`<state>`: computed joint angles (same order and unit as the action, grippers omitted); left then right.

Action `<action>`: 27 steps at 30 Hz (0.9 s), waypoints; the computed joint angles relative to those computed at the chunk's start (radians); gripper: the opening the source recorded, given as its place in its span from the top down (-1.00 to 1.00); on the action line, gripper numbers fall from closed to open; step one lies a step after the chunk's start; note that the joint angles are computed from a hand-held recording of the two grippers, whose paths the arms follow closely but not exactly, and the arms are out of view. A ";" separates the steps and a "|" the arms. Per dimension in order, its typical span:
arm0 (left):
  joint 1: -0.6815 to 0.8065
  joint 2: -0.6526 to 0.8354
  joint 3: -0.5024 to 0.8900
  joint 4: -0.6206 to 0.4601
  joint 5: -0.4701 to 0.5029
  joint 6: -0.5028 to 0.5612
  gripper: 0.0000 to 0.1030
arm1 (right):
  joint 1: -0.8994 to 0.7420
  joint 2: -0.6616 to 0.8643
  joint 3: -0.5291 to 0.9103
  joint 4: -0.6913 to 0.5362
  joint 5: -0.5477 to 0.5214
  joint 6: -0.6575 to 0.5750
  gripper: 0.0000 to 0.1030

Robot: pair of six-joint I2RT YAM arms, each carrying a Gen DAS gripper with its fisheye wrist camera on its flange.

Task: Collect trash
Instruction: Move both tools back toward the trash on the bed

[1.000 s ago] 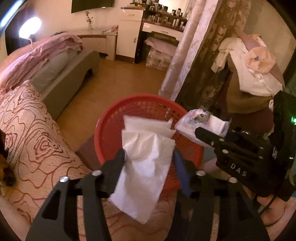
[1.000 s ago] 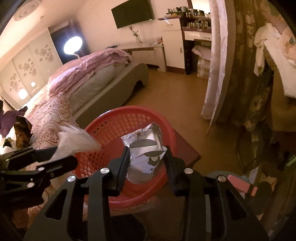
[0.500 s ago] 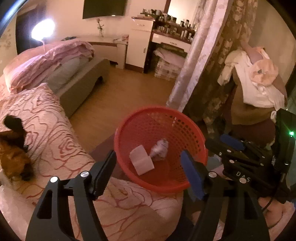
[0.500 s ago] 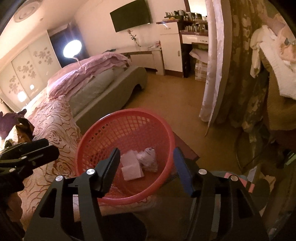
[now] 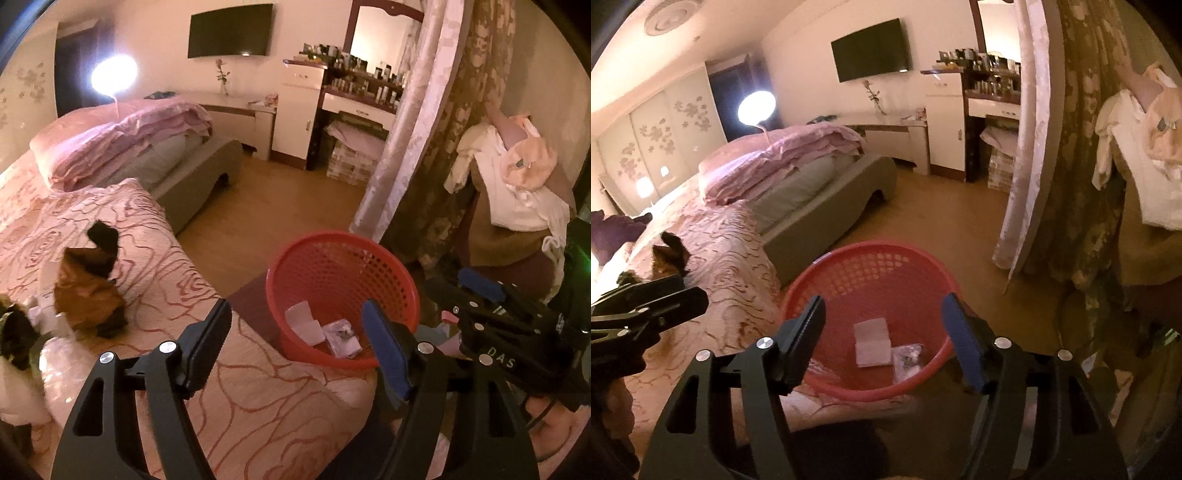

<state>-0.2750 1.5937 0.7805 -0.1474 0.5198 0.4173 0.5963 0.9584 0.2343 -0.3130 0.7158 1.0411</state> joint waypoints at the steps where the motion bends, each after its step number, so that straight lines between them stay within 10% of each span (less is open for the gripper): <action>1: 0.010 -0.011 -0.005 -0.005 0.005 0.003 -0.39 | 0.021 0.007 0.009 -0.012 0.012 0.017 -0.28; 27: 0.424 -0.092 0.035 -0.122 0.107 0.118 -0.46 | 0.289 0.234 0.197 -0.004 0.096 0.105 -0.40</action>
<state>0.1493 1.5021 0.8152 -0.2694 0.6265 0.5353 0.8855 1.1920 0.4308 -0.3166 0.8118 1.1463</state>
